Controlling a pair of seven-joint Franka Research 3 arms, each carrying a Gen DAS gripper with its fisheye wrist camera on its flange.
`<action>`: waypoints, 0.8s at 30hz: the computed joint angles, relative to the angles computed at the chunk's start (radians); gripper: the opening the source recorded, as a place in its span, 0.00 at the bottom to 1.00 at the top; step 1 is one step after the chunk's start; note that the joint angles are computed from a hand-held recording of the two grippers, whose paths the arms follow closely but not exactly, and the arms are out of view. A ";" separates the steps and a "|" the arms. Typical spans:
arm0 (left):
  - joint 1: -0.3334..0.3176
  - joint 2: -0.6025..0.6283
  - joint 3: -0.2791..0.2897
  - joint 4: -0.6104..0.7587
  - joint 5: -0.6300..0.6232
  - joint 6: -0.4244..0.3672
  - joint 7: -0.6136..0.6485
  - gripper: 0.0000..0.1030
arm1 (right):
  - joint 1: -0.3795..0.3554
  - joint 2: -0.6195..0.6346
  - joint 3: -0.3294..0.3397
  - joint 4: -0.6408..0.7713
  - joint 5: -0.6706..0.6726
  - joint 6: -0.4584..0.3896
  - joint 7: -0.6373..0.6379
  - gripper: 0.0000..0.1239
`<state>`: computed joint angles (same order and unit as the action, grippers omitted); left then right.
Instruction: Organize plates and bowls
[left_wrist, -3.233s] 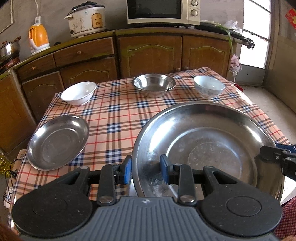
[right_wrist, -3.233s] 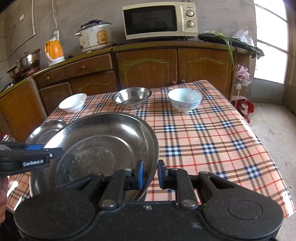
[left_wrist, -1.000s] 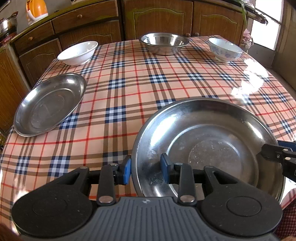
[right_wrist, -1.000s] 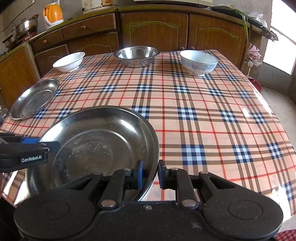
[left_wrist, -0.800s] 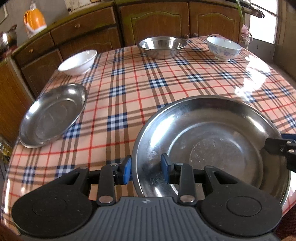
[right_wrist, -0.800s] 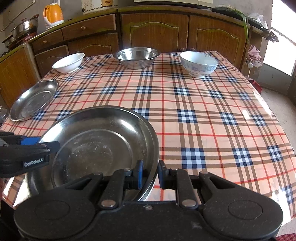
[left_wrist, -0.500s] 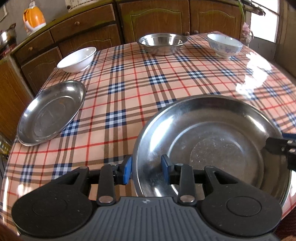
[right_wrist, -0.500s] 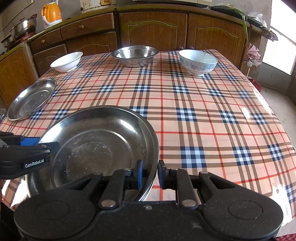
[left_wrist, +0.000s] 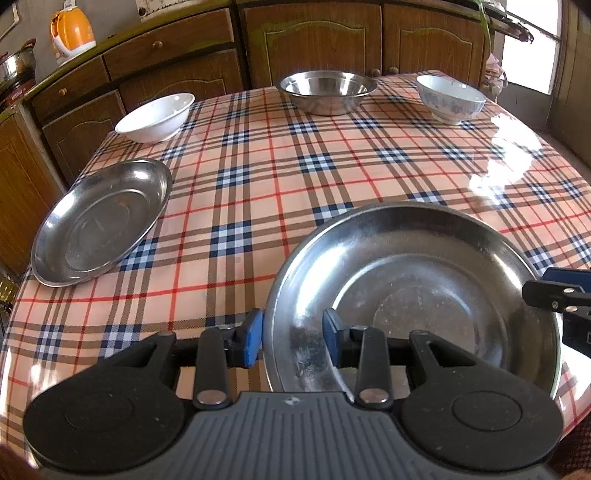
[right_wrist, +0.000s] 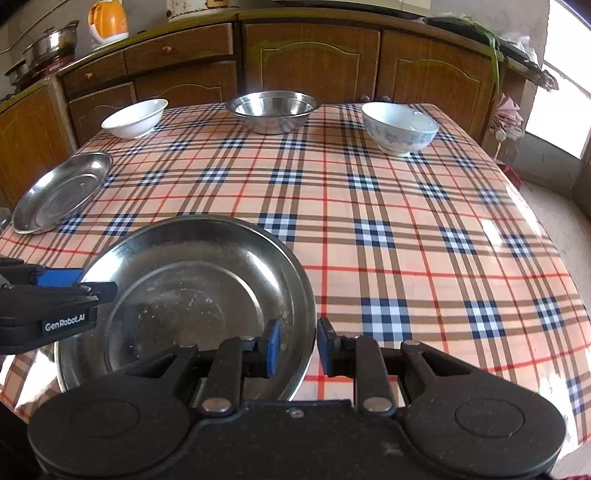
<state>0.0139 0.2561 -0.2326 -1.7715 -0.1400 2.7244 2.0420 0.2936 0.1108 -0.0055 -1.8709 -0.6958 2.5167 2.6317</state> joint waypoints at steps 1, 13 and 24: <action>0.002 0.001 -0.001 0.002 -0.005 -0.003 0.001 0.35 | 0.000 0.000 0.000 0.002 0.000 -0.003 -0.002 0.23; 0.038 -0.007 -0.015 0.040 -0.125 -0.029 0.043 0.36 | -0.009 -0.025 0.011 0.018 -0.070 0.012 0.049 0.39; 0.062 -0.004 0.018 0.083 -0.132 -0.019 0.002 0.40 | 0.011 0.005 0.013 0.088 -0.050 0.024 0.009 0.42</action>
